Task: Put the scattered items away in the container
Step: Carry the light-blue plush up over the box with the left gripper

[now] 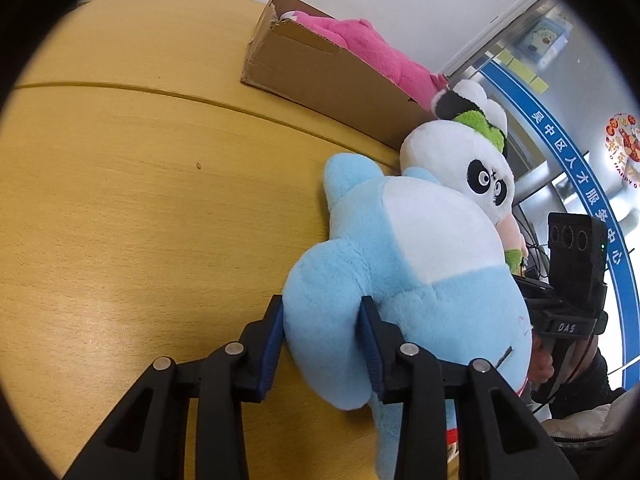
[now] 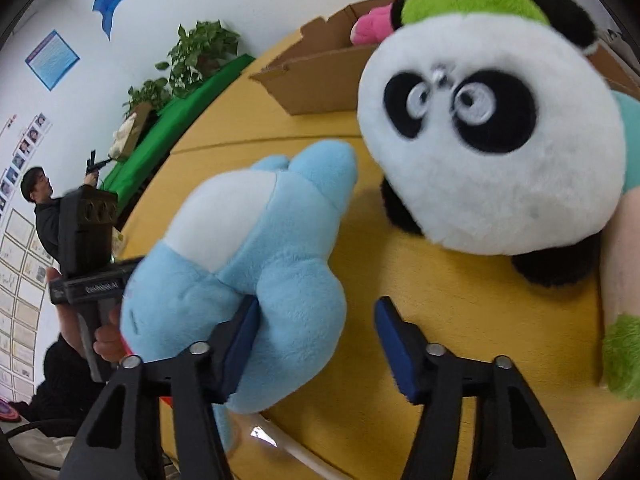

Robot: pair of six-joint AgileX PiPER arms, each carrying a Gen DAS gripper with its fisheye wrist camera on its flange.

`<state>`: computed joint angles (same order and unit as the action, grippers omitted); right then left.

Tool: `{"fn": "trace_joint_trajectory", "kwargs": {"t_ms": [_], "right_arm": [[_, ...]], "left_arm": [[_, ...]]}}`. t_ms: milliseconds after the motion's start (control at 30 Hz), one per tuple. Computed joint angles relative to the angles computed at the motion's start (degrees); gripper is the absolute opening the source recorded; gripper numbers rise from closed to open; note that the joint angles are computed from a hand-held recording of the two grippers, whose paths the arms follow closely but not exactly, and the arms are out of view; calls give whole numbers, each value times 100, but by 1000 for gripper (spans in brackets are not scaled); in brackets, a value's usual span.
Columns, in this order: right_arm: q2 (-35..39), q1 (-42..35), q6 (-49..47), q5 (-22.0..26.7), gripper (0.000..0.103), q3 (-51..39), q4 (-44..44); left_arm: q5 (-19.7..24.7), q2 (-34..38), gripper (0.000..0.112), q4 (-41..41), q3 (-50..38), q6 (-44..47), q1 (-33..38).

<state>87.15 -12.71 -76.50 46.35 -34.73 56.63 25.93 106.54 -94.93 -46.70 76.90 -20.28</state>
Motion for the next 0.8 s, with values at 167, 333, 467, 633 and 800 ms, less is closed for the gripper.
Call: {"fn": "trace_joint_trajectory", "kwargs": {"t_ms": [167,333,467,633,800], "right_arm": [[-465,256,-220,-341,35,258,81],[-1138,-19,-298,27,32,213,113],[-1783,-190,-39,594,32,-518,125],[-1601,-11,431,680,32,-2236,171],[-532,203,1298,643,32,-4486,-44]], "left_arm": [[-342,-365,24,-76,182,-38,-195],[-946,-1284,23,1458,47,-1626,-508],[-925,-1698,23,3749,-878,-3640,-477],[-181,-1246,23,6614,-3288,-5825,-430],[778,14,23,7579,-6153,-6621,-305]]}}
